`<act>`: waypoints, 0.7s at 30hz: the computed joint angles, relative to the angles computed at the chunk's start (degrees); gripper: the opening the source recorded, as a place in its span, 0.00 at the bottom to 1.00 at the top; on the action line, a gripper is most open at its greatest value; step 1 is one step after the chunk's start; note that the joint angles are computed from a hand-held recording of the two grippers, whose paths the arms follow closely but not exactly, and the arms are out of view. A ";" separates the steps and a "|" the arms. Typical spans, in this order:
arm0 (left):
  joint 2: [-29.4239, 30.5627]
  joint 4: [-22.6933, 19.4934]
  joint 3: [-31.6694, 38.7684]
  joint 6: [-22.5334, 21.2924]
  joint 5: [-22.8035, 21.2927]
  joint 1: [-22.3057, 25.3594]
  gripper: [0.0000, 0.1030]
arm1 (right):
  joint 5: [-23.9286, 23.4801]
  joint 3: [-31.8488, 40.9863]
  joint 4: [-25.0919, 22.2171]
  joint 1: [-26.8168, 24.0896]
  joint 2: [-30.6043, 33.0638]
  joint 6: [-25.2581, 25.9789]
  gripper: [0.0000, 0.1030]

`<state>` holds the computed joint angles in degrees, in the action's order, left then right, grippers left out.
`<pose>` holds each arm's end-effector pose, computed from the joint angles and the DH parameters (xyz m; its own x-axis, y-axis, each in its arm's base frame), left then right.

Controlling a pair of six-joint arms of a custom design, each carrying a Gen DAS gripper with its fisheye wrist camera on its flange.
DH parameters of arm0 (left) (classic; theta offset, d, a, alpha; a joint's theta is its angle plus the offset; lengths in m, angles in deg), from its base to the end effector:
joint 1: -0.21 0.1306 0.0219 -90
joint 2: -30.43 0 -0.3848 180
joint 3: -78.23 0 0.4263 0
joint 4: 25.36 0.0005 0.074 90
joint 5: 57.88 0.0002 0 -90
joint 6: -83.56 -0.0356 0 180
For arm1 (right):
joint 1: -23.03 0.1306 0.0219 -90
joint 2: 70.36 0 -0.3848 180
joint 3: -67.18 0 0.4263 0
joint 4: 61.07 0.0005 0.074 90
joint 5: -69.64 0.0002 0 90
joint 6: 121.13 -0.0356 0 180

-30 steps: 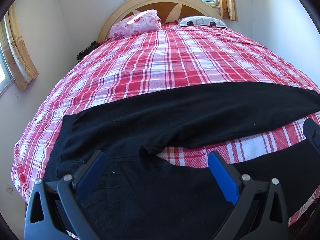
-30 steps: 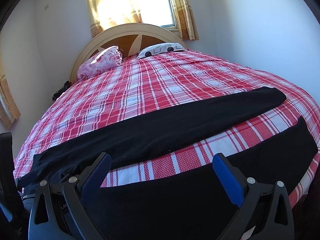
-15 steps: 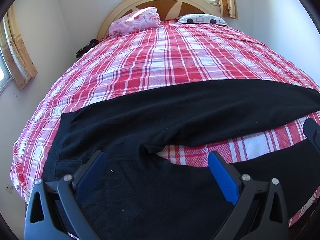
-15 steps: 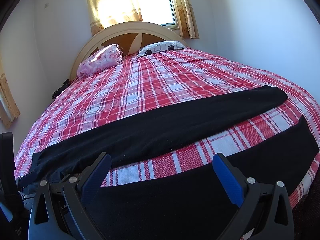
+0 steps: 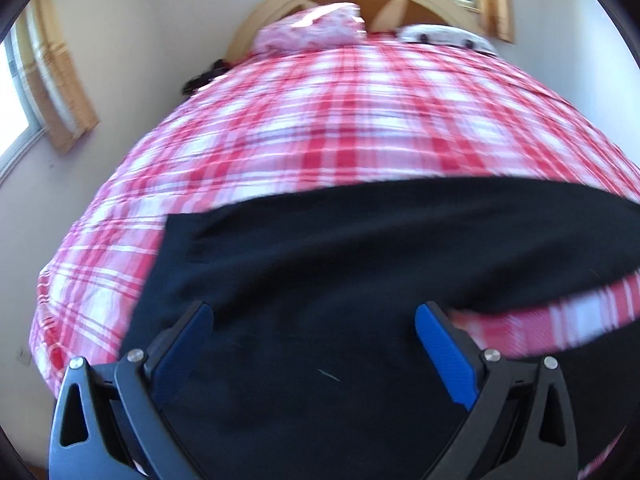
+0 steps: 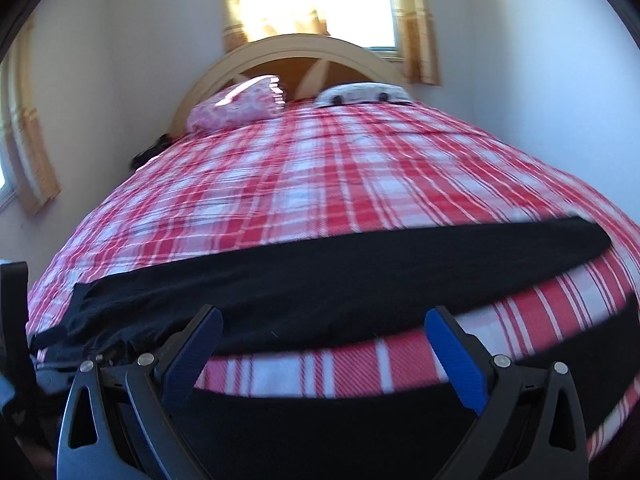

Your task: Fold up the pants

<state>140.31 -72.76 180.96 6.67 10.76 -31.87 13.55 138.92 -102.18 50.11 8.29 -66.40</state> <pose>0.5470 -0.3281 0.3520 -0.7438 0.2169 -0.6322 0.1508 0.9759 0.1574 0.3997 0.1815 0.3795 -0.5667 0.2485 -0.7856 0.3450 0.9374 0.0476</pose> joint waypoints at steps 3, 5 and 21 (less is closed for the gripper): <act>2.57 -2.29 3.45 0.84 -0.07 2.67 1.00 | -7.46 6.18 2.74 -2.77 6.09 11.52 0.99; 4.67 -4.65 5.98 2.08 0.43 4.09 1.00 | -12.25 9.55 3.16 -3.99 9.73 16.03 0.99; 12.18 -9.22 12.65 4.51 6.87 7.95 1.00 | -29.39 41.15 -11.11 -7.11 41.69 34.07 0.87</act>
